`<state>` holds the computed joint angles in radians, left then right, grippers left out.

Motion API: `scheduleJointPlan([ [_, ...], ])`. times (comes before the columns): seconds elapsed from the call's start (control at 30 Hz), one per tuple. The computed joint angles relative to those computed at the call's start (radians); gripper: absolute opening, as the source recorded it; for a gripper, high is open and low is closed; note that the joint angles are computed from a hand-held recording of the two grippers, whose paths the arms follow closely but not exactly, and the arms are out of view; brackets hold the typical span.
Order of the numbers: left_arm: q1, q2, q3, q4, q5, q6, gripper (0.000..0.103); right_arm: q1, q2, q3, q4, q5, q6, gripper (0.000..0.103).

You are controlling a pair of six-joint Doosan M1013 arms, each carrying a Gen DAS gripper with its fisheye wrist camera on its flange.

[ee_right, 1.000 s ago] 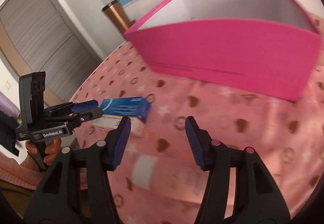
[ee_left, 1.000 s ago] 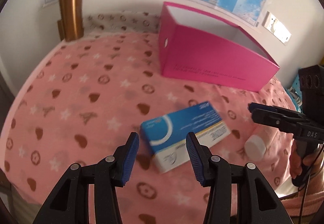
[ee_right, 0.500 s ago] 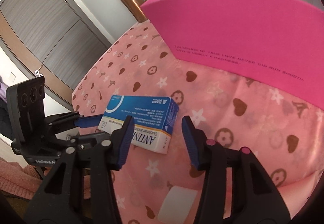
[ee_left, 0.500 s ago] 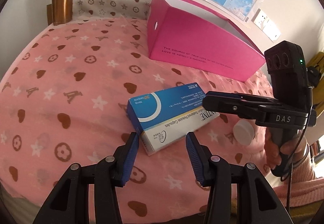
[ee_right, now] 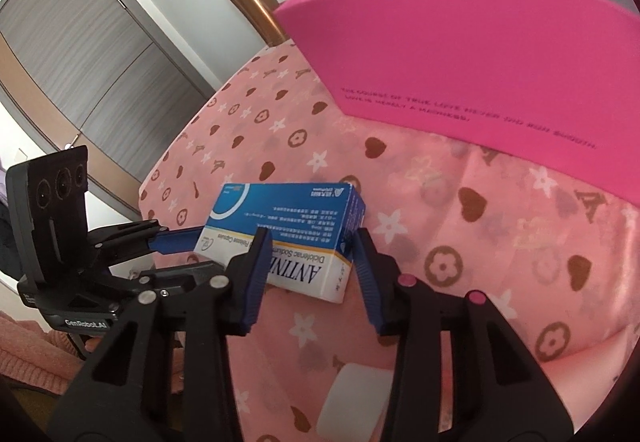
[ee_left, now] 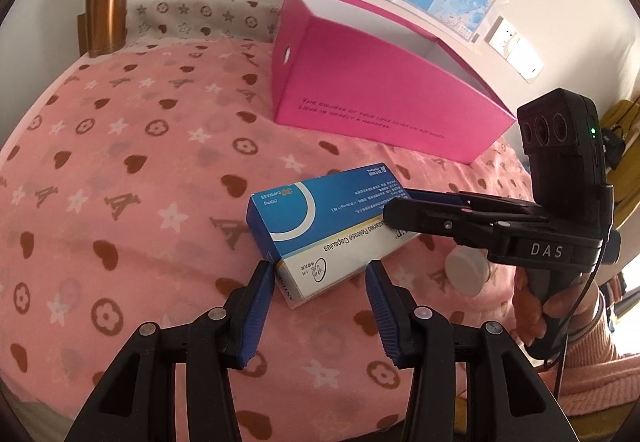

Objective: Organize rigid objects
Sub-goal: 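Lift the medicine box with the right gripper over the pink box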

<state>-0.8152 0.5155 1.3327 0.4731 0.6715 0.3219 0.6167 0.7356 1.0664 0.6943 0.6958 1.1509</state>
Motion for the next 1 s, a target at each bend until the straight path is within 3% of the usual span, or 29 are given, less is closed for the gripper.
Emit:
scheduleJointPlan([
  [0.43, 0.006, 0.03, -0.074, 0.006, -0.015, 0.104, 0.047, -0.015, -0.061, 0.087, 0.014, -0.112, 0.012, 0.045],
  [1.0, 0.004, 0.05, -0.122, 0.038, -0.023, 0.131, 0.047, -0.021, -0.097, 0.136, 0.022, -0.187, 0.001, 0.045],
])
